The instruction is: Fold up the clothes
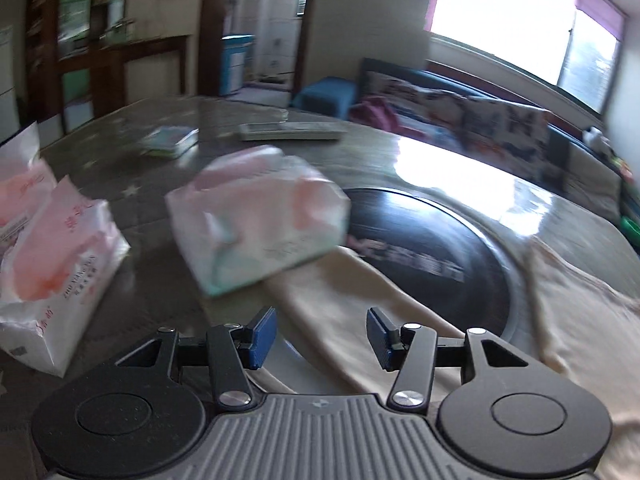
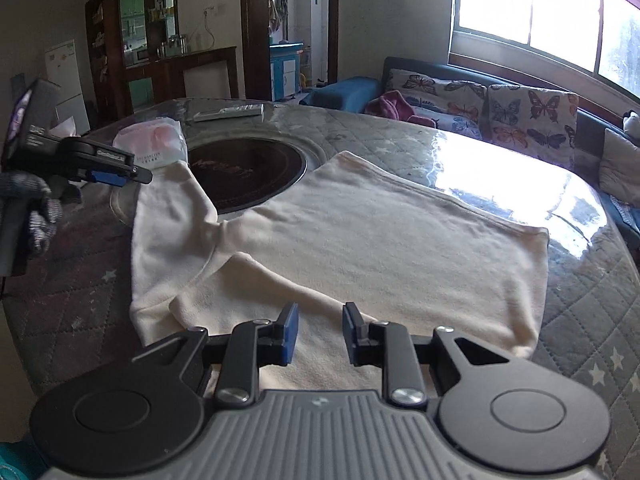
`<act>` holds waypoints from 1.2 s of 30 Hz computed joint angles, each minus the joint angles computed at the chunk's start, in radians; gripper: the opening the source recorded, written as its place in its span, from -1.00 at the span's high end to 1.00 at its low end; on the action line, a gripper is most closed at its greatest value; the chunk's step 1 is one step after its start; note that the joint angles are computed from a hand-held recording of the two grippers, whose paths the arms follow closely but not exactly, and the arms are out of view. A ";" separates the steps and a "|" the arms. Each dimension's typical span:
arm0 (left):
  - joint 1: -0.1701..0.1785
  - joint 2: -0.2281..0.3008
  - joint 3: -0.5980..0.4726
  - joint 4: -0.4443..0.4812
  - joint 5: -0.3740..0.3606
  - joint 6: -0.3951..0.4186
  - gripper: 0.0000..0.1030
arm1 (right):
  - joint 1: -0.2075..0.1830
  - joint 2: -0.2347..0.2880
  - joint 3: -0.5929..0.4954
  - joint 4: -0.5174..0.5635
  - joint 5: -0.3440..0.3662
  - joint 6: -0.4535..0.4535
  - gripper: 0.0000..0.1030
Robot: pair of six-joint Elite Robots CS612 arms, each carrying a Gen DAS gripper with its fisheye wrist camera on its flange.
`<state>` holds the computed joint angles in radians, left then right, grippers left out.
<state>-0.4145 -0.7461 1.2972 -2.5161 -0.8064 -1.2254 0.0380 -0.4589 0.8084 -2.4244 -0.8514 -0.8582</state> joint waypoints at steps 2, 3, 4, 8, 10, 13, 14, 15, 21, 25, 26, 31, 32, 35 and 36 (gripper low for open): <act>0.008 0.003 -0.001 0.004 -0.007 -0.021 0.00 | -0.001 -0.003 0.005 0.001 0.004 0.000 0.56; 0.010 0.005 -0.005 0.009 -0.004 -0.023 0.01 | -0.001 -0.005 0.007 0.002 0.005 -0.001 0.56; 0.011 0.008 -0.009 0.014 0.001 -0.024 0.02 | -0.002 -0.006 0.009 0.004 0.007 0.000 0.56; 0.011 0.022 -0.034 0.039 0.016 -0.019 0.24 | -0.002 -0.006 0.010 0.005 0.011 0.009 0.56; 0.014 0.026 -0.039 0.040 0.004 -0.020 0.54 | -0.004 -0.006 0.012 0.003 0.014 0.018 0.56; 0.018 0.030 -0.045 0.050 0.014 -0.032 0.80 | -0.007 -0.008 0.019 -0.011 0.018 0.032 0.56; 0.018 0.030 -0.043 0.039 0.011 -0.028 0.84 | -0.008 -0.010 0.021 -0.016 0.019 0.038 0.56; 0.016 0.029 -0.039 0.020 0.010 -0.023 0.87 | -0.010 -0.011 0.023 -0.021 0.022 0.045 0.56; -0.010 0.025 -0.029 -0.158 0.041 0.091 0.91 | -0.020 -0.011 0.030 -0.060 0.024 0.093 0.56; -0.033 0.035 -0.044 -0.361 0.004 0.259 0.91 | -0.027 -0.011 0.034 -0.095 0.027 0.132 0.56; -0.038 0.039 -0.051 -0.407 -0.009 0.298 0.91 | -0.029 -0.011 0.036 -0.104 0.029 0.143 0.56; -0.063 0.070 -0.113 -0.573 -0.131 0.494 0.91 | -0.040 -0.007 0.031 -0.134 0.037 0.210 0.56; -0.068 0.078 -0.128 -0.585 -0.160 0.525 0.91 | -0.041 -0.006 0.031 -0.139 0.037 0.219 0.56; -0.077 0.103 -0.176 -0.607 -0.259 0.599 0.91 | -0.047 -0.006 0.032 -0.159 0.038 0.251 0.56; -0.079 0.112 -0.190 -0.608 -0.291 0.613 0.91 | -0.049 -0.005 0.031 -0.166 0.039 0.266 0.56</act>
<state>-0.4937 -0.6346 1.1074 -3.1236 -1.0971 -0.6128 -0.0109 -0.4641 0.8395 -2.5899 -0.8129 -0.5927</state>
